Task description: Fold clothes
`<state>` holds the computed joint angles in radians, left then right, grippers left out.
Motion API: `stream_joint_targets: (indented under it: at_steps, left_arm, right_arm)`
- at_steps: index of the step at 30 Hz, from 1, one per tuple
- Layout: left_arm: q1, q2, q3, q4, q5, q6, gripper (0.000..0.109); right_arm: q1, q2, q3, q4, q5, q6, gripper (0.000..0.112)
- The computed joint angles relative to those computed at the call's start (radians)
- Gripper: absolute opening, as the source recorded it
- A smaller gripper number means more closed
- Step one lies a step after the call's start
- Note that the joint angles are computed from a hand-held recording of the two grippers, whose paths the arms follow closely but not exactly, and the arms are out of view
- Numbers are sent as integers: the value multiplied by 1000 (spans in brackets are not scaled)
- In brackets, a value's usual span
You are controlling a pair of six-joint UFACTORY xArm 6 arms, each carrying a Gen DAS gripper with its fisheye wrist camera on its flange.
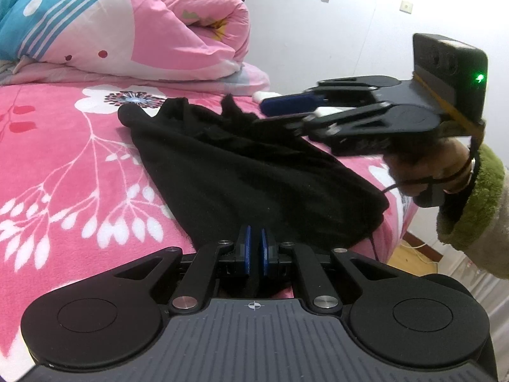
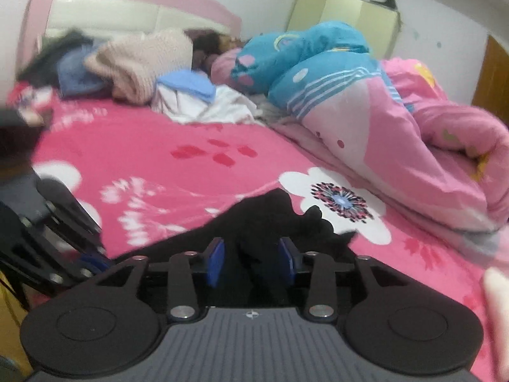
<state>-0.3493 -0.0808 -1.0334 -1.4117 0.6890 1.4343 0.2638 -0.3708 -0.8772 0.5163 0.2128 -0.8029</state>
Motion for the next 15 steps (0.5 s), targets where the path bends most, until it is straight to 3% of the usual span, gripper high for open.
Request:
stream_joint_targets:
  at_steps: [3, 9, 10, 15]
  left_arm:
    - [0, -1, 0, 0, -1, 0, 6]
    - [-1, -2, 2, -2, -3, 1, 6]
    - [-2, -1, 1, -3, -4, 2, 6]
    - [-2, -2, 2, -3, -4, 2, 6]
  right_arm:
    - [-49, -10, -24, 151, 62, -24, 41]
    - [-172, 55, -96, 278, 134, 192, 43]
    - [-202, 82, -122, 331, 168, 230, 43]
    - [-399, 271, -301, 628, 515, 497, 44]
